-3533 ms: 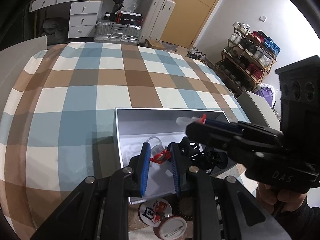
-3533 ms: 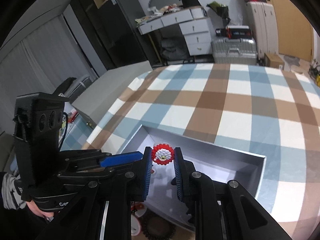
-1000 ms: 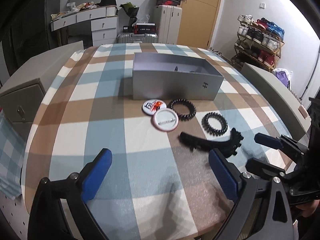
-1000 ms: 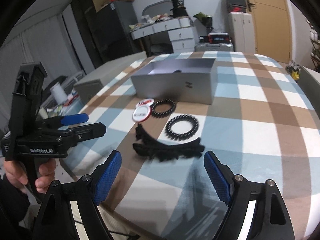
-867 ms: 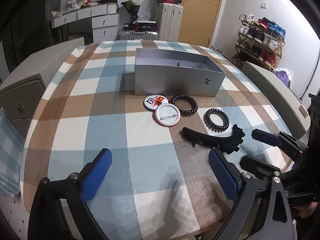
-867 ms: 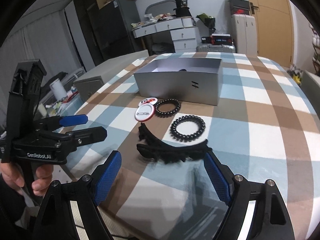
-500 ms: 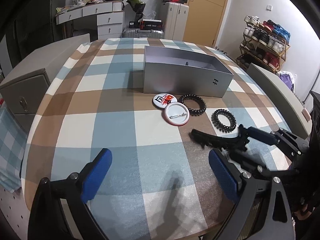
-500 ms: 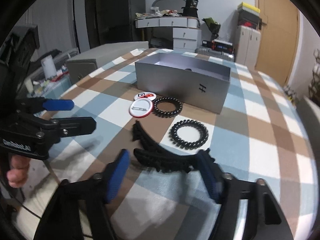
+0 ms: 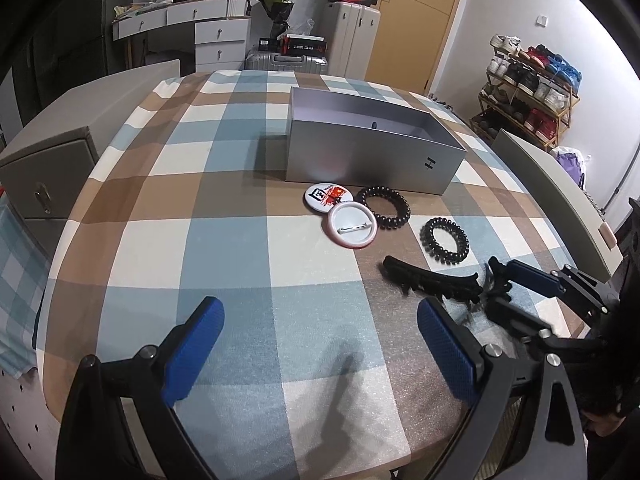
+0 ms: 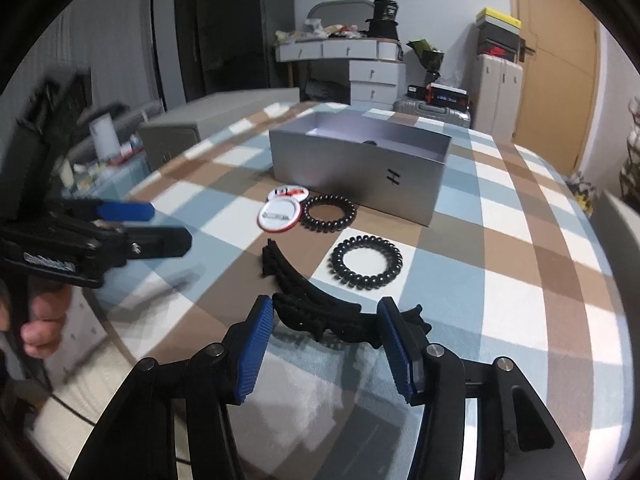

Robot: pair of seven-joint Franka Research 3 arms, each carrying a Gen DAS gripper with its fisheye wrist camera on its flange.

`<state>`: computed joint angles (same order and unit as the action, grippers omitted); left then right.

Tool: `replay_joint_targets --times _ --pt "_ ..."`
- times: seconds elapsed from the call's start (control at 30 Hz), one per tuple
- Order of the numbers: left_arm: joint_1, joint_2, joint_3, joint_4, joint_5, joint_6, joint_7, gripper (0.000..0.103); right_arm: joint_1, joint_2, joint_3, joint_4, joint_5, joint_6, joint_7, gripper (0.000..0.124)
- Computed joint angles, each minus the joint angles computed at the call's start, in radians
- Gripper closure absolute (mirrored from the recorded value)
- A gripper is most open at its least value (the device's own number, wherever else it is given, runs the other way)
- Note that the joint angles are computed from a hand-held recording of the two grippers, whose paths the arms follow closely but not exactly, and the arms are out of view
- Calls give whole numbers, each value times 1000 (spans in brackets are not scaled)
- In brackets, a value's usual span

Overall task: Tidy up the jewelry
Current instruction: 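Close the right gripper on the black headband, then lift the black headband off the table with the right gripper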

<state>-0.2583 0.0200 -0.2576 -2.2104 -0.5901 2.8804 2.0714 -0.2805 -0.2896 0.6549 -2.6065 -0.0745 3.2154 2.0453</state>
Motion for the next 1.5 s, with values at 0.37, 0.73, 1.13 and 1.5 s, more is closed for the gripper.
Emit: replay_joint_targets --times 0.37,0.73,1.13,1.5 --pt "-2 6 -5 11 2 -21 4 8 374 18 -372 -82 173 162 -71 72" --pt "-2 26 -14 53 -14 -116 36 8 682 10 -708 -131 198 277 -30 72" --pt "-16 148 -57 206 149 -241 -61 8 568 -61 -540 -169 447 280 -216 72" --pt "-30 167 -70 204 391 -184 -208 8 592 -78 -563 -195 462 304 -228 71"
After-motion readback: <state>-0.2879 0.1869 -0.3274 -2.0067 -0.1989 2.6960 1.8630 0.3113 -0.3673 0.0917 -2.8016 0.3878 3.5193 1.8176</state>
